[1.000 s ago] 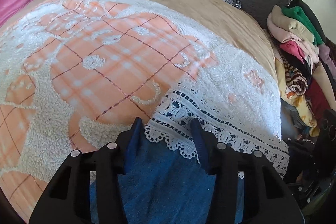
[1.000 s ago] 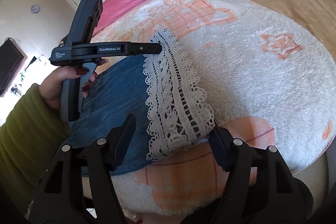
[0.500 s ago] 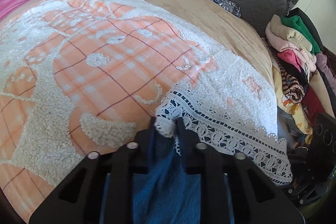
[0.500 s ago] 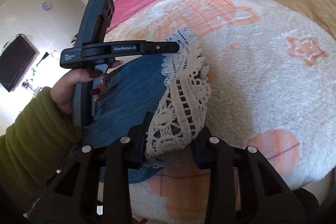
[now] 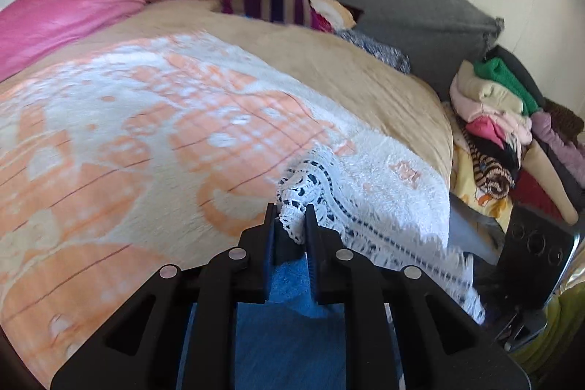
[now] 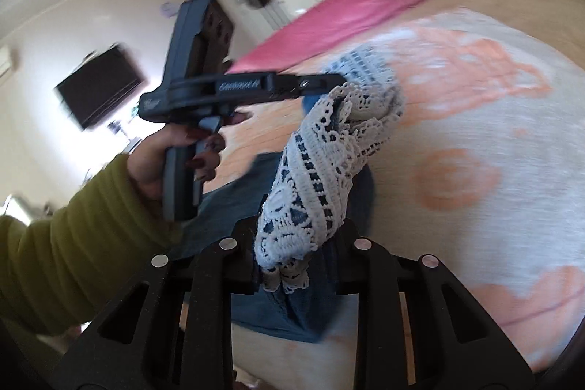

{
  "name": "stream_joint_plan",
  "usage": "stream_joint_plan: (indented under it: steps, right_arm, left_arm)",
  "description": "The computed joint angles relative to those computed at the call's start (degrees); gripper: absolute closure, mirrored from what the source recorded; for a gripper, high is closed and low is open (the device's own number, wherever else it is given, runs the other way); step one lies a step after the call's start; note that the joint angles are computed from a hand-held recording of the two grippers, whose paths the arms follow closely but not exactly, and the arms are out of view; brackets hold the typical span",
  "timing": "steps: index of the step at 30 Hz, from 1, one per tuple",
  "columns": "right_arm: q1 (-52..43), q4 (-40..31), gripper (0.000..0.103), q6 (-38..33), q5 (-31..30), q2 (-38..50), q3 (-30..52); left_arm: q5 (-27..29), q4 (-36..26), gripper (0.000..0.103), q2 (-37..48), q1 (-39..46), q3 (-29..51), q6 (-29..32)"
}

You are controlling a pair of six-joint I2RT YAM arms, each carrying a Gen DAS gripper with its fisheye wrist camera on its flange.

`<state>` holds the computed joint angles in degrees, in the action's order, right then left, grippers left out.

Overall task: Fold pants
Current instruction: 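Lift the lace edge with both grippers and fold it over the pants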

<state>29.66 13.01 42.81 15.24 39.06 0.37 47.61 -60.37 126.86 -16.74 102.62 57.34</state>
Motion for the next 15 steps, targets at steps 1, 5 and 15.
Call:
stream_joint_plan:
  steps: [1,5,15]
  right_arm:
    - [2.29,4.24,0.084,-1.46,0.82,5.58,1.57]
    - [9.06,10.19,0.084,-5.72,4.43,24.86,11.39]
    - [17.72,-2.37,0.078,-8.53,12.36,52.96,31.66]
  left_arm:
    - [0.61,-1.63,0.089,0.45,1.49,0.96,0.99]
    - [-0.02,-2.62,0.085,0.78,8.10,0.74,3.59]
    - [4.65,-20.87,0.051,17.81,24.83,21.14,0.55]
